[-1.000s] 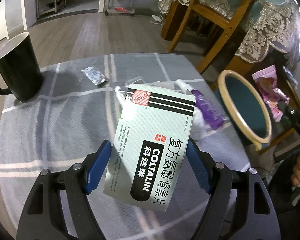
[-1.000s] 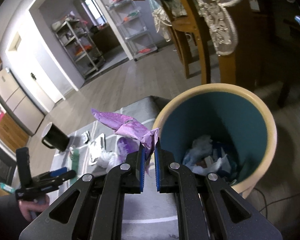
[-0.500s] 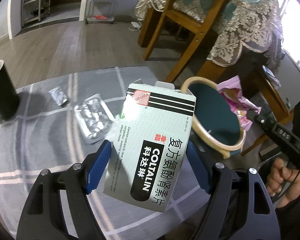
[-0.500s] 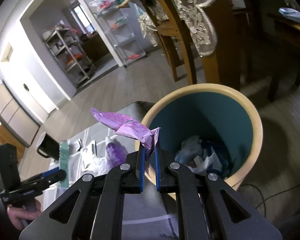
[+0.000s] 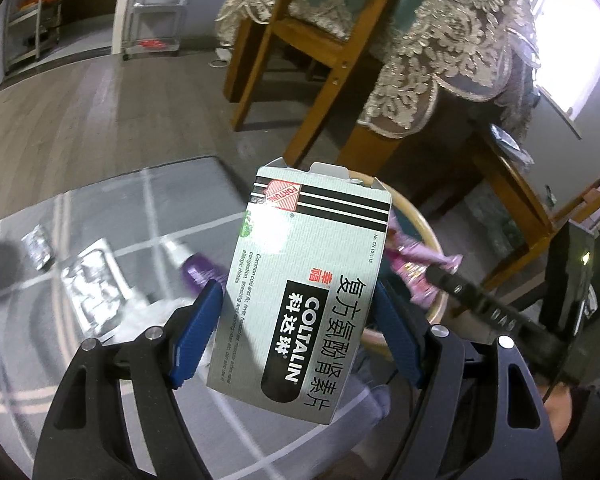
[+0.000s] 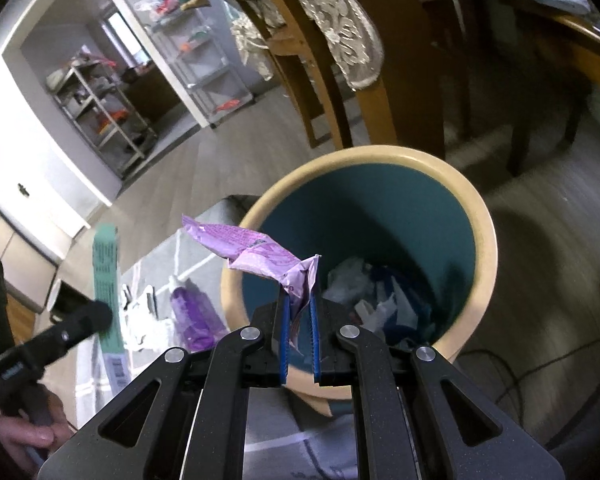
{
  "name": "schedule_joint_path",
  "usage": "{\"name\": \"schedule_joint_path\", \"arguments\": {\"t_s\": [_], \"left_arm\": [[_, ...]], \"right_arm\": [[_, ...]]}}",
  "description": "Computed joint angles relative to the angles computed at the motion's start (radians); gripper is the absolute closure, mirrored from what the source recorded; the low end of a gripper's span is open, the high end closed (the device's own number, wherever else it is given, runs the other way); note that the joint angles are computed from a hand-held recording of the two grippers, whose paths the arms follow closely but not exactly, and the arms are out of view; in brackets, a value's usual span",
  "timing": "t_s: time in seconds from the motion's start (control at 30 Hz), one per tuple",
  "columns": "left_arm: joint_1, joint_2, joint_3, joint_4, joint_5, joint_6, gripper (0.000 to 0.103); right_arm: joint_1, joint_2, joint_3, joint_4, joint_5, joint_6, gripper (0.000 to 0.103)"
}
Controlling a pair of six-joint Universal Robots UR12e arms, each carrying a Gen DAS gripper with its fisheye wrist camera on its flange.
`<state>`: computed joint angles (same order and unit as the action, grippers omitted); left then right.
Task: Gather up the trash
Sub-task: 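Open both tools to drop the box and pink wrapper into the bin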
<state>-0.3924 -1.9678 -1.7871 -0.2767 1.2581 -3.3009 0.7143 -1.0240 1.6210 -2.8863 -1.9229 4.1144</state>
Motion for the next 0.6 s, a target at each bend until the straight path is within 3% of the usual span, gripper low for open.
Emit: {"name": "schedule_joint_path", "arguments": {"t_s": [0.2,0.23,0.3,0.37,0.6], "left_arm": [[-0.023,-0.041,0.062,-0.029,-0.015,-0.004,0.028],[-0.028,-0.048,0.073,-0.036,-0.017,-0.002,0.028],[-0.035,-0.059,0.089,-0.047,-0.018,0.002,0.028],[-0.043,-0.071,0.109,-0.061,-0.014,0.007,0.028],[-0.061,-0.109,0.161,-0.099,-0.008,-0.007,0.028]], "right_arm": [[-0.011,-0.002,0.005,0.039,0.023,0.032,0.090],[-0.012,-0.002,0.005,0.043,0.026,0.034,0.088],[-0.013,-0.005,0.006,0.049,0.027,0.039,0.074],[-0.011,-0.009,0.015,0.033,0.018,0.052,0.069],[-0.013,-0.023,0.040,-0.002,-0.014,0.089,0.063]]}}
